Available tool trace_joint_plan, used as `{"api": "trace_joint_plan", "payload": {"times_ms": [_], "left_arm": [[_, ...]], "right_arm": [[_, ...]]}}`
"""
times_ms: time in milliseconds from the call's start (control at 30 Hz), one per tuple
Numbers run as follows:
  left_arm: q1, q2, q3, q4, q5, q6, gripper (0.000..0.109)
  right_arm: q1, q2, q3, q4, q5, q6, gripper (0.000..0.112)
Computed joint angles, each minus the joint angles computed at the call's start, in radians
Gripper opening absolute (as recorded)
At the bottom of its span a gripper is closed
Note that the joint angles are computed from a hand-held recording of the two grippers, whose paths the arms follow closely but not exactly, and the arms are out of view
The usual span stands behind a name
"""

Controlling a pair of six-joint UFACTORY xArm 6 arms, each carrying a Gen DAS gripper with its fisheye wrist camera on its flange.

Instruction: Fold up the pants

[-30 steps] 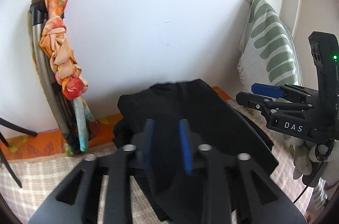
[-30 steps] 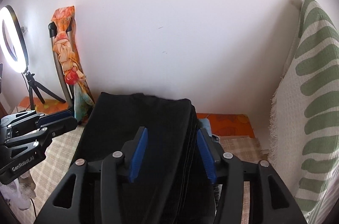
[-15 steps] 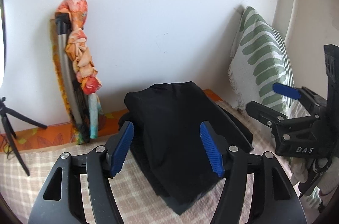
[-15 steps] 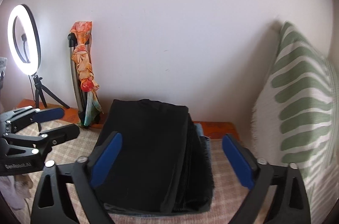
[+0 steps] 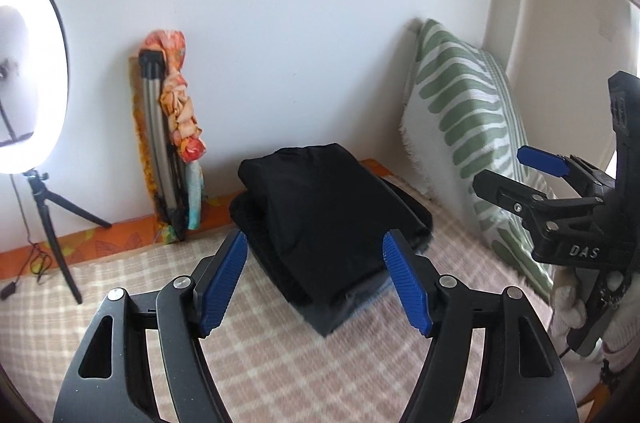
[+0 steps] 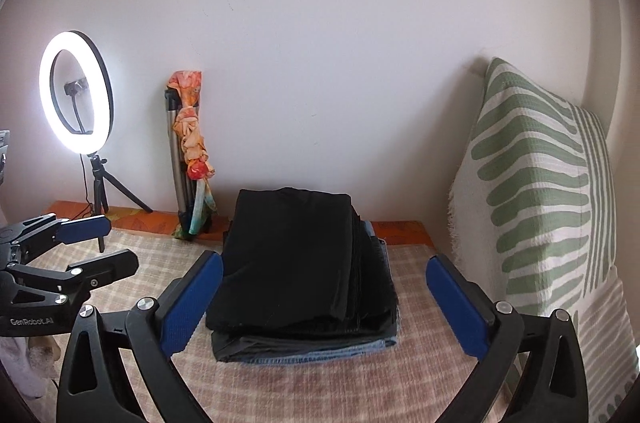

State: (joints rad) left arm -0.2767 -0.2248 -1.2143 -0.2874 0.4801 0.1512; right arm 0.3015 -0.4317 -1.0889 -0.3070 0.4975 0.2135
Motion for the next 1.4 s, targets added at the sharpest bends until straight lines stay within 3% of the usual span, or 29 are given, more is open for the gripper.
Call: {"api": "trace_joint_plan", "payload": {"times_ms": [500, 1033, 1400], "left_arm": [[0.128, -0.442, 0.339, -0.154, 0.129, 0.153, 0.076], [0.203, -0.810, 0.579, 0.050, 0.219, 0.017, 0.083], [0.219, -0.902, 0.623, 0.152, 0.261, -0.063, 0.088]], "right_arm": [[0.295, -0.325, 0.219, -0.297, 0.194, 0.384, 0.103], [0.735, -0.443, 0.284, -0.619, 0.551, 0.793, 0.103], [0.857, -0.449, 0.304, -0.672, 0.656, 0.885, 0.103]]}}
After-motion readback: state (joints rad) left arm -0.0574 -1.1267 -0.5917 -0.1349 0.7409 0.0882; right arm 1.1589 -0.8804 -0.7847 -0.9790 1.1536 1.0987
